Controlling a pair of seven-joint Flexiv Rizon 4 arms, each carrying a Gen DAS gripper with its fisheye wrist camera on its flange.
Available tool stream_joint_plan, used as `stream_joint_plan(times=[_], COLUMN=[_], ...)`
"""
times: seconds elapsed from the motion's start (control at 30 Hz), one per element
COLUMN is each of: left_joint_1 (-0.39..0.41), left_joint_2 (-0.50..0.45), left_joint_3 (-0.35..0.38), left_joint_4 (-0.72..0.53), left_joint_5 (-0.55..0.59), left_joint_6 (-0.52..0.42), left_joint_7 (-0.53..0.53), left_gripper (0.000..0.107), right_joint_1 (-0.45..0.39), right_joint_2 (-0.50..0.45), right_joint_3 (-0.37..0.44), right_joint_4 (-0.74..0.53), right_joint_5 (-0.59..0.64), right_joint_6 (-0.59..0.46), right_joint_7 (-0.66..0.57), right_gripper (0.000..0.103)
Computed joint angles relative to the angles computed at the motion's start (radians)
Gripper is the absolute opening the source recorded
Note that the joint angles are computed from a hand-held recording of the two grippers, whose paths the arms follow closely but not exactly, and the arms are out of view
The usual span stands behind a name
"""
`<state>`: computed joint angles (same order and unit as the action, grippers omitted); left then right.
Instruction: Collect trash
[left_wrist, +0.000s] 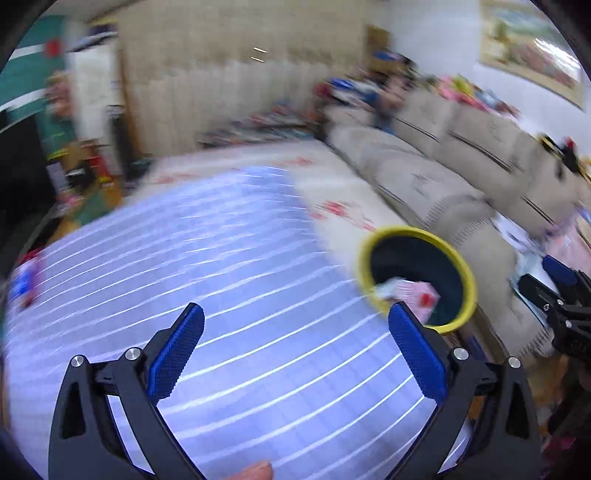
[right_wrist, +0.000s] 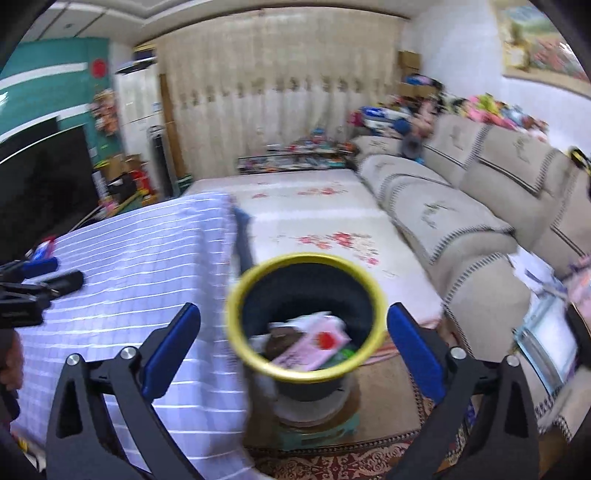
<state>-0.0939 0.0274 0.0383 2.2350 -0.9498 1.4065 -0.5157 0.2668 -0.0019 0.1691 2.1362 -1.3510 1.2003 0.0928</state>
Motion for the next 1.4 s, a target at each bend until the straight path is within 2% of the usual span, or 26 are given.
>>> stream_joint_plan(times=[0.1,0.2,0.3,0.47,0.6,0.87,1.03,1.23,1.4], left_joint_1=[0.032,0.109,0.147,0.130,0.133,0.154,0.170,0.185,0.178], left_joint_2=[0.092,0.197,0.279,0.362,0.414,0.510,0.546,0.571,0.557], left_joint_3=[0.065,0.127,0.197,0.319,0.354,0.375,0.369,0.353,0.356], left_joint_4=[0.079,0.159,0.200,0.227,0.273,0.318,0.332,0.339,0.330], left_joint_5=[0.016,0.156,0.222,0.226,0.242,0.272,0.300,0.346,0.360], left_joint_6=[0.057,0.106,0.102,0.076,0.102,0.035,0.038,0.028,0.022], left_joint_7=[-0.035,-0.145,-0.196,-0.174,-0.160,-0.173,-0.189,-0.220,-0.232], left_gripper=[0.098,0.098,0.098,0.098,0.098,0.098,0.098,0.098,0.098], right_joint_1=[0.029,0.068,0.098,0.130,0.152,0.169,0.162,0.157,0.155], right_joint_2=[-0.013,-0.018,-0.012,0.016,0.031,0.060,0.070,0.067,0.062], right_joint_3=[0.016,0.033,0.046,0.068,0.088,0.105,0.105,0.103,0.100], right_joint_4=[-0.037,-0.069,-0.086,-0.088,-0.087,-0.070,-0.060,-0.055,-0.057], right_joint_5=[-0.044,-0.064,-0.069,-0.074,-0.067,-0.078,-0.084,-0.092,-0.089], right_joint_6=[0.030,0.027,0.000,-0.042,-0.078,-0.114,-0.111,-0.099,-0.092], right_joint_7=[0.018,0.024,0.038,0.056,0.039,0.061,0.078,0.090,0.091], right_gripper=[0.096,0.097,0.097,0.097,0.097,0.097,0.097,0.097,0.097])
